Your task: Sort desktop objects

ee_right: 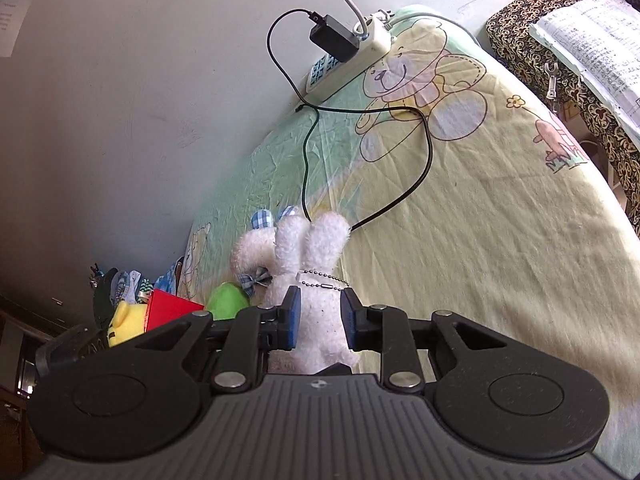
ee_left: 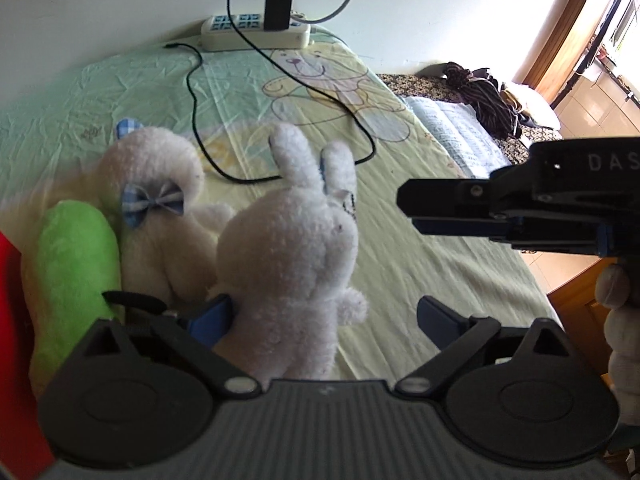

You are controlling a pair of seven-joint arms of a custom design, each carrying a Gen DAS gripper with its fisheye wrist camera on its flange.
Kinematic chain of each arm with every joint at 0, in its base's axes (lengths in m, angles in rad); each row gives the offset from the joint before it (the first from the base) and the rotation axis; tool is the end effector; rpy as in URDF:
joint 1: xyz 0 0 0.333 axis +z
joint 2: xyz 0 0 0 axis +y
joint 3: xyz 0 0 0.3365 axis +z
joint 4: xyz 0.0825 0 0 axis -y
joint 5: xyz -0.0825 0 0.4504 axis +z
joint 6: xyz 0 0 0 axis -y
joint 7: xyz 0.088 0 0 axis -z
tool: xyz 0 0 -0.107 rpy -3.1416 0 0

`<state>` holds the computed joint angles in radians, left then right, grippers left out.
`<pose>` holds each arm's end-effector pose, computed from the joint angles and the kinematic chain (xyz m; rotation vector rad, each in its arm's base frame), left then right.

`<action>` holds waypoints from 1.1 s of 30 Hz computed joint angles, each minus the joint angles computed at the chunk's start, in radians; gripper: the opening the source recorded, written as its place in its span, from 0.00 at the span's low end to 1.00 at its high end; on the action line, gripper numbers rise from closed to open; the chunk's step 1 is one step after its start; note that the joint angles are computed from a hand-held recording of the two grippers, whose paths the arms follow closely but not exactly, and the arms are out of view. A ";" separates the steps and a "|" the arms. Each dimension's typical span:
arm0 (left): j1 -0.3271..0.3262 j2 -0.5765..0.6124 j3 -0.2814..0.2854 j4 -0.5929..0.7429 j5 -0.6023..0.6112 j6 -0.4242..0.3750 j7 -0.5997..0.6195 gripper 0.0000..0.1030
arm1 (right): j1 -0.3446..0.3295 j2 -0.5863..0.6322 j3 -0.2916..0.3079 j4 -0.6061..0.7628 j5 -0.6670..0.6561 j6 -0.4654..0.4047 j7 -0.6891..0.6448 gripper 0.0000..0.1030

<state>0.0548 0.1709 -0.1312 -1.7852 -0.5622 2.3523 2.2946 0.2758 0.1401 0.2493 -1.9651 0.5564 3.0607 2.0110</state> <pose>0.7077 -0.0567 0.4961 -1.5041 2.4558 -0.9091 0.6213 0.3032 0.4975 -1.1354 1.8461 0.0533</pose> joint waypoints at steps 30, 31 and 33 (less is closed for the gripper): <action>0.004 0.108 -0.012 0.143 -0.090 -0.272 0.006 0.81 | 0.102 -0.137 -0.115 -0.168 0.694 -0.041 -0.449 0.43; 0.005 0.116 -0.016 0.150 -0.085 -0.280 -0.002 0.77 | 0.104 -0.134 -0.117 -0.163 0.727 -0.044 -0.472 0.44; 0.003 0.125 -0.021 0.157 -0.067 -0.291 -0.013 0.72 | 0.105 -0.122 -0.117 -0.154 0.744 -0.042 -0.471 0.46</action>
<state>0.0580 0.2961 -0.1527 -1.6281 -0.6290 2.0616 2.2811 0.3812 0.0181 0.1325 -2.1187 1.3001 3.0182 1.5404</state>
